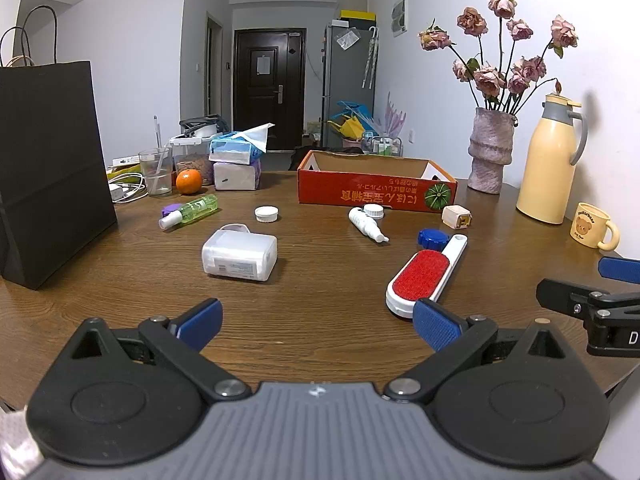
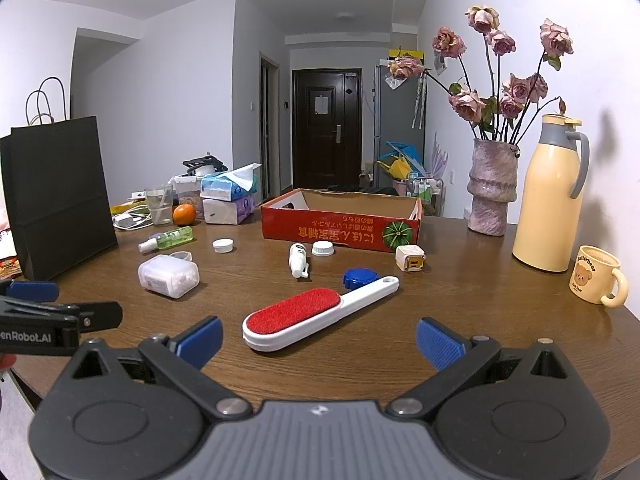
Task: Organize rigid objects
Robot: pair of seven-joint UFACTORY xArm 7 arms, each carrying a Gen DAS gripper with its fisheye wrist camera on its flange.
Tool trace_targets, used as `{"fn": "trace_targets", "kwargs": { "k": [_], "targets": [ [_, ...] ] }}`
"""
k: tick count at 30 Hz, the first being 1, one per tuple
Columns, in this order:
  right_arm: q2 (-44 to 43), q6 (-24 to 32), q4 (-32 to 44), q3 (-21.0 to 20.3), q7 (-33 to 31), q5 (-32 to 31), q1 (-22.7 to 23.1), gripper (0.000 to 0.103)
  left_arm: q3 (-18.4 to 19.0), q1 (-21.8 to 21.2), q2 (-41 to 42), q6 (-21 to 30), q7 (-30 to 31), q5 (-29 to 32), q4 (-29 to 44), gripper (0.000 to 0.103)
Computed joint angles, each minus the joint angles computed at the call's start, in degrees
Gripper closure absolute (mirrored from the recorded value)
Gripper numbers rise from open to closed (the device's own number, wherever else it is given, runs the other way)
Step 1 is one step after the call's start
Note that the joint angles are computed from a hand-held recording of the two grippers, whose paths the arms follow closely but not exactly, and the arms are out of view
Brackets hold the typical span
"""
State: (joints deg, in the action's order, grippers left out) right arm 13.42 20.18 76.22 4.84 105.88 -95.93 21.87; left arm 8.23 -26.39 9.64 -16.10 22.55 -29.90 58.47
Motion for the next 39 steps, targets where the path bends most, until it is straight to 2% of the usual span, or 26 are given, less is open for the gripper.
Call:
{"fn": "trace_targets", "kwargs": {
  "k": [2,21,25,31,32,39],
  "targets": [
    [-0.04,-0.02,-0.05,0.00,0.10,-0.09,0.02,0.000,-0.87,1.14,0.04,-0.08,-0.73,0.98,-0.08,0.000],
    [-0.07,0.12,-0.10,0.07,0.18,-0.22,0.02,0.000,-0.59,0.86,-0.14,-0.06,-1.03,1.10,-0.25,0.000],
    [0.03,0.08,-0.04,0.07,0.04,-0.08,0.01,0.000,-2.14,2.62,-0.27,-0.18,-2.47,2.83,-0.51,0.000],
    [0.54,0.27,0.46,-0.09,-1.57,1.40,0.19,0.000,-0.21,0.21,-0.41,0.58,-0.99,0.65,-0.16,0.000],
    [0.79,0.14,0.72,-0.17,-1.93,1.73,0.22,0.000,-1.91,2.42,-0.32,0.53,-2.51,2.51,-0.26,0.000],
    [2.13,-0.07,2.05,-0.85,-4.18,3.62,0.81,0.000,-2.20,3.72,0.73,1.31,-5.94,5.70,0.61,0.000]
  ]
}}
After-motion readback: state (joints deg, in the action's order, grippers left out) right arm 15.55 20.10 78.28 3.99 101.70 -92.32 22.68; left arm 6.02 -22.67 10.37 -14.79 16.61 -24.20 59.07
